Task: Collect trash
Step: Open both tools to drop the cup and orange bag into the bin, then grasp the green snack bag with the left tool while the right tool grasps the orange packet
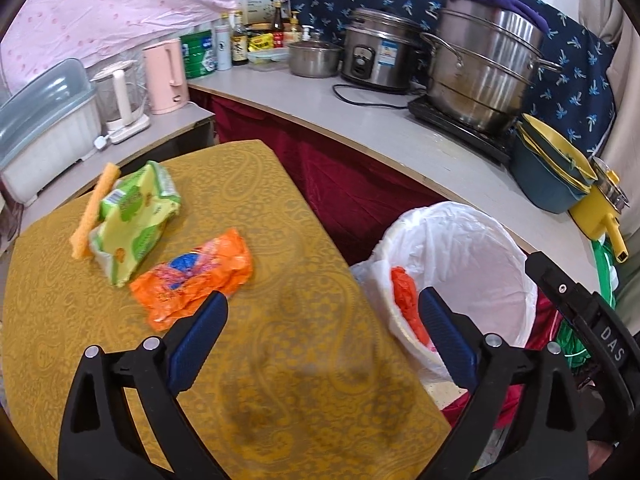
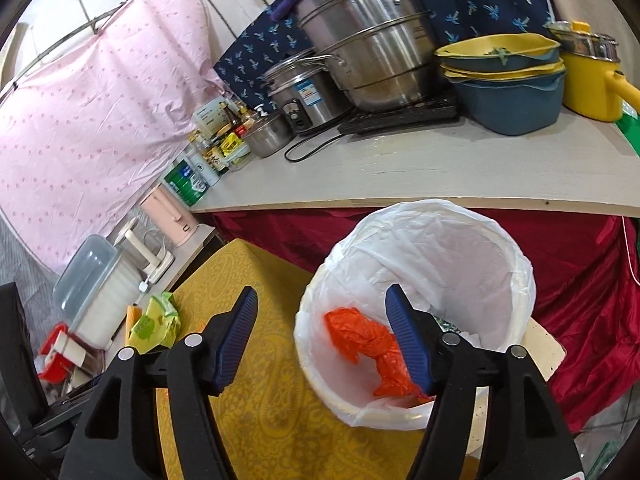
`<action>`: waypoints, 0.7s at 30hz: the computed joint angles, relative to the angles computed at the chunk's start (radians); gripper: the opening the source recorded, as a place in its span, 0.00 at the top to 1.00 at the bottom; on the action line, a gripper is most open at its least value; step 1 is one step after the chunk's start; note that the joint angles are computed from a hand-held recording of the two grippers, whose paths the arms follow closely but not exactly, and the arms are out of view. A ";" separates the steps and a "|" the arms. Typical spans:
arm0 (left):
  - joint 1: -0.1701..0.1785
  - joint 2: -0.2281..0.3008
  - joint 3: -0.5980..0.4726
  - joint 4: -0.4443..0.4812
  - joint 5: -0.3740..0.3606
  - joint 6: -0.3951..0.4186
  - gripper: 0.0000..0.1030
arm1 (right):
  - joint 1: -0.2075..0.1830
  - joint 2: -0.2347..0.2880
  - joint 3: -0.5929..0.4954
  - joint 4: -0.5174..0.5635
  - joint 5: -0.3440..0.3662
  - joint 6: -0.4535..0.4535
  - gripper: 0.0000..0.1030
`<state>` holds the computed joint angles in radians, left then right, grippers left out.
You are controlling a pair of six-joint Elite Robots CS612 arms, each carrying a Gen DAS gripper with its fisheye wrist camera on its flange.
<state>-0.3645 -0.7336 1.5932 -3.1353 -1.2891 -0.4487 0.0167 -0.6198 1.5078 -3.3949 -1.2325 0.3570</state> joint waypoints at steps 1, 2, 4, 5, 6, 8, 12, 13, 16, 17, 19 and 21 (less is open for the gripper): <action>0.002 -0.004 0.007 -0.005 0.007 -0.001 0.11 | 0.005 -0.003 0.003 0.006 0.001 -0.009 0.36; 0.004 -0.006 0.013 -0.009 0.011 -0.003 0.11 | 0.011 -0.006 0.004 0.012 0.002 -0.018 0.34; 0.009 -0.015 0.031 -0.018 0.024 -0.013 0.11 | 0.022 -0.012 0.008 0.024 -0.002 -0.035 0.32; 0.012 -0.019 0.039 -0.021 0.029 -0.018 0.11 | 0.026 -0.014 0.009 0.031 -0.005 -0.045 0.31; 0.014 -0.023 0.046 -0.022 0.036 -0.023 0.10 | 0.033 -0.017 0.010 0.038 -0.009 -0.057 0.31; 0.019 -0.031 0.063 -0.021 0.054 -0.037 0.10 | 0.048 -0.023 0.010 0.057 -0.028 -0.087 0.28; 0.031 -0.045 0.095 -0.022 0.085 -0.064 0.10 | 0.080 -0.033 0.009 0.093 -0.083 -0.141 0.25; 0.034 -0.048 0.102 -0.018 0.092 -0.072 0.10 | 0.088 -0.035 0.008 0.104 -0.095 -0.153 0.24; 0.047 -0.057 0.126 -0.010 0.114 -0.098 0.10 | 0.105 -0.038 0.006 0.124 -0.110 -0.181 0.20; 0.050 -0.059 0.132 -0.009 0.119 -0.103 0.10 | 0.113 -0.038 0.005 0.132 -0.119 -0.191 0.20; 0.061 -0.064 0.148 -0.006 0.129 -0.119 0.10 | 0.124 -0.039 0.003 0.143 -0.127 -0.206 0.19; 0.072 -0.069 0.161 -0.002 0.140 -0.134 0.10 | 0.138 -0.039 0.000 0.162 -0.140 -0.220 0.19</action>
